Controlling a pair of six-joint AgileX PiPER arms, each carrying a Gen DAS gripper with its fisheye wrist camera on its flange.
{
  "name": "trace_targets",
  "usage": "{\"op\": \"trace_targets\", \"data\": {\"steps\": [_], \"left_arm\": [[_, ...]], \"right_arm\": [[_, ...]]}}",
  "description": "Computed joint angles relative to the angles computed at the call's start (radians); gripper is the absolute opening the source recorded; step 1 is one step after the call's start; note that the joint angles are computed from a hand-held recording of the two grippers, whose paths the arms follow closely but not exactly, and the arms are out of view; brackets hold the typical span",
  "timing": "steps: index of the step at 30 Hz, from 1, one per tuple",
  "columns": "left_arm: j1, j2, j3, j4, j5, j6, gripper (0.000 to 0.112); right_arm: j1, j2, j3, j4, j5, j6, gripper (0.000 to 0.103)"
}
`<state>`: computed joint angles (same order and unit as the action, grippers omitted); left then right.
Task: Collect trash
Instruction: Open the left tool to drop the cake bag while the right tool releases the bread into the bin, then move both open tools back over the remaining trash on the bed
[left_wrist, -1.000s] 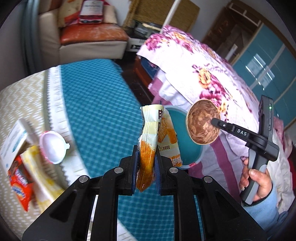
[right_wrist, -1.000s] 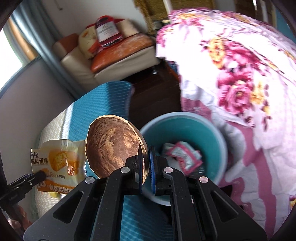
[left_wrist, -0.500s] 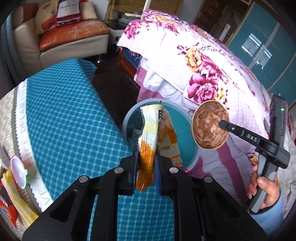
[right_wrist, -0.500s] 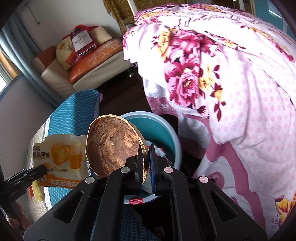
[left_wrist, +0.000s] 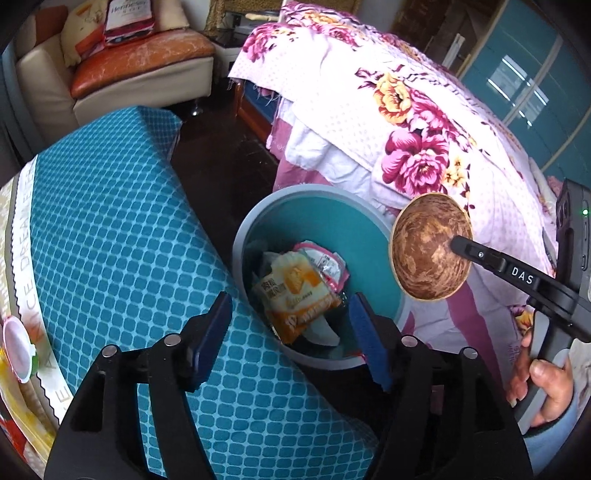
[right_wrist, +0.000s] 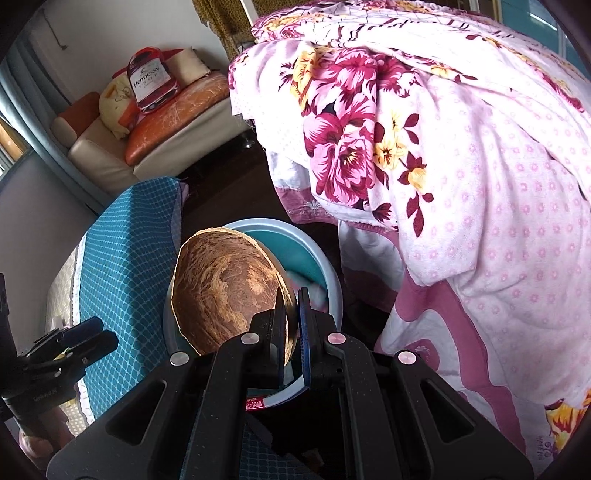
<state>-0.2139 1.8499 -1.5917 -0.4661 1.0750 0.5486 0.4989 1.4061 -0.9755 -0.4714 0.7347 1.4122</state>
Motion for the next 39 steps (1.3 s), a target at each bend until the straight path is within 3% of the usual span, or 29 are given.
{"op": "trace_targets", "data": {"steps": [3,7,10,21,26,29,39], "left_arm": [[0.025,-0.011,0.011,-0.015,0.006,0.005,0.079],[0.062,-0.035,0.031,-0.046,0.012,0.026,0.081],[0.08,-0.041,0.038,-0.056,0.025,0.029,0.089],[0.142,-0.035,0.055,-0.069,0.056,0.053,0.09],[0.185,-0.027,0.045,-0.088,0.078,0.065,0.09],[0.2,-0.021,0.037,-0.095,0.089,0.064,0.09],[0.223,-0.044,0.07,-0.096,0.104,0.068,0.09]], "right_arm": [[0.004,0.015,-0.01,0.001,0.001,0.0,0.006],[0.007,0.045,-0.038,0.013,0.016,-0.021,0.006],[0.014,0.072,-0.062,0.025,0.029,-0.034,0.007],[0.028,0.184,-0.149,0.087,0.05,-0.105,0.008],[0.017,0.232,-0.177,0.138,0.04,-0.157,0.018],[0.015,0.238,-0.178,0.142,0.04,-0.162,0.018],[0.073,0.198,-0.172,0.073,0.097,-0.055,0.057]]}}
